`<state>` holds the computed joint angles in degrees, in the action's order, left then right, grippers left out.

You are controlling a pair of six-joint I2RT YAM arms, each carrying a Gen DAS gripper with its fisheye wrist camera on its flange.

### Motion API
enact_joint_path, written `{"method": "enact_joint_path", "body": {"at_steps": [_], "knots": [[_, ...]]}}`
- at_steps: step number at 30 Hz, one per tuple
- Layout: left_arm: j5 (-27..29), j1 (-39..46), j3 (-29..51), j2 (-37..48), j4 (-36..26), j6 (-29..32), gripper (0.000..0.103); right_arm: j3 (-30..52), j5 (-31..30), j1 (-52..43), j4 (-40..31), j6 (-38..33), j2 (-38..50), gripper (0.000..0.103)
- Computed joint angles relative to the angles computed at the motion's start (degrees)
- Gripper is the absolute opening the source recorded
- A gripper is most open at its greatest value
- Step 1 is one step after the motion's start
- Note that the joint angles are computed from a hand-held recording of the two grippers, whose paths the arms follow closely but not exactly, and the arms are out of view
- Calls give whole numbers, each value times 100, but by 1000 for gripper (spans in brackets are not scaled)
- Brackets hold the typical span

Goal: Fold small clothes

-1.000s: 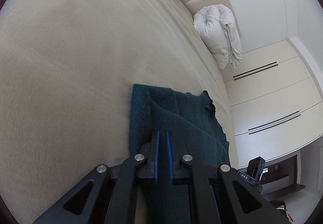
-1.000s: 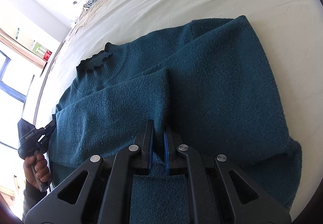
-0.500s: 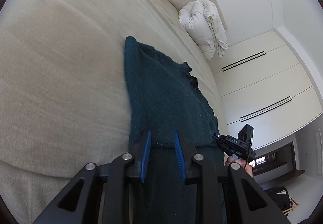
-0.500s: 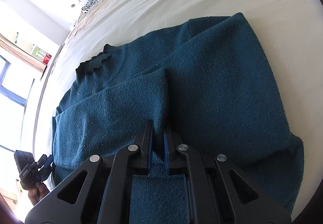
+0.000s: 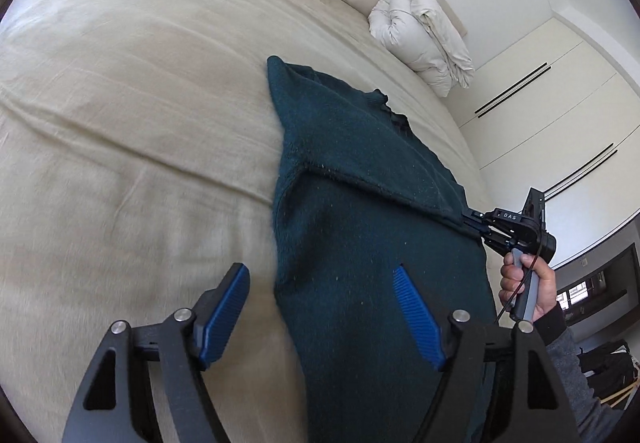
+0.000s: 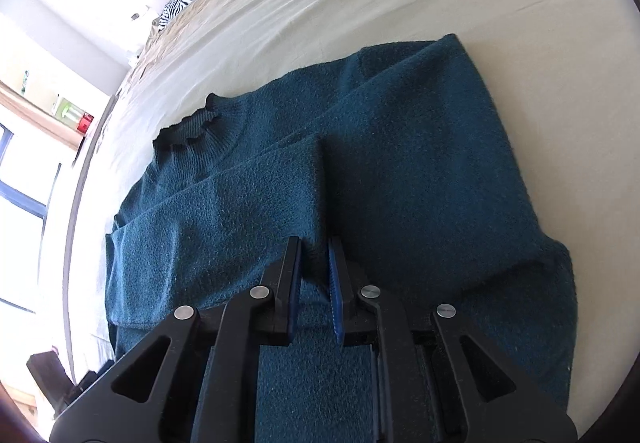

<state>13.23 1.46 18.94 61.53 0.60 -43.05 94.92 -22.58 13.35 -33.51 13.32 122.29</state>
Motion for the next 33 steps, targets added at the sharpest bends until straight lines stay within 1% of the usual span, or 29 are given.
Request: {"method": "enact_joint_path", "body": {"at_steps": [1, 2, 3, 4, 5, 6, 9, 11, 13, 16, 17, 18, 19, 21, 22, 26, 28, 31, 32, 33], "knots": [[-201, -227, -114, -382, -320, -125, 79, -410, -58, -63, 189, -48, -346, 17], [-404, -474, -225, -776, -661, -266, 79, -831, -156, -138, 353, -138, -699, 23], [-613, -766, -336, -1150, -976, -475, 79, -1247, -277, -233, 470, -257, -1049, 32], [-802, -1068, -474, -1550, -1248, -731, 79, -1653, -398, -345, 556, -366, -1391, 38], [-1005, -1415, -607, -1958, -1508, -1016, 79, -2062, -519, -475, 650, -450, -1732, 53], [-1246, -1826, -702, -2303, -1754, -1329, 79, -2477, -675, -636, 735, -560, -2075, 58], [-2266, -3341, -737, -2830, -2459, -2423, 79, -3321, -922, -1112, 464, -1159, -2838, 58], [-2734, -4151, -743, -2910, -2675, -3075, 79, -3746, -1008, -1538, 142, -1620, -3245, 58], [-3079, -4789, -680, -2718, -2738, -3547, 79, -4050, -1065, -1957, -240, -2101, -3517, 58], [-3387, -5404, -539, -2256, -2706, -3995, 77, -4379, -959, -2544, -707, -2776, -3874, 58], [-3386, -5453, -496, -2110, -2646, -4030, 76, -4454, -925, -2743, -842, -2987, -3976, 58], [-3351, -5477, -471, -1999, -2587, -4029, 73, -4521, -858, -2940, -961, -3151, -4088, 58], [-3321, -5511, -448, -1899, -2545, -4028, 67, -4557, -786, -3145, -1067, -3288, -4173, 58], [-3212, -5515, -353, -1628, -2522, -4011, 61, -4541, -801, -3632, -1357, -3702, -4249, 58], [-3188, -5520, -302, -1511, -2536, -3985, 60, -4516, -767, -3816, -1503, -3888, -4276, 58], [-3061, -5427, -171, -1272, -2556, -3831, 59, -4395, -471, -4239, -1996, -4615, -4193, 58], [-2952, -5306, -122, -1194, -2550, -3734, 59, -4488, -338, -4308, -2054, -4897, -4284, 58], [-2907, -5352, -8, -1098, -2664, -3719, 59, -4532, -154, -4259, -2150, -4977, -4392, 57], [-2877, -5338, 33, -1041, -2668, -3671, 59, -4534, -100, -4205, -2188, -4959, -4416, 56], [-2877, -5375, 82, -961, -2665, -3665, 59, -4537, -15, -4158, -2243, -4968, -4445, 51]]}}
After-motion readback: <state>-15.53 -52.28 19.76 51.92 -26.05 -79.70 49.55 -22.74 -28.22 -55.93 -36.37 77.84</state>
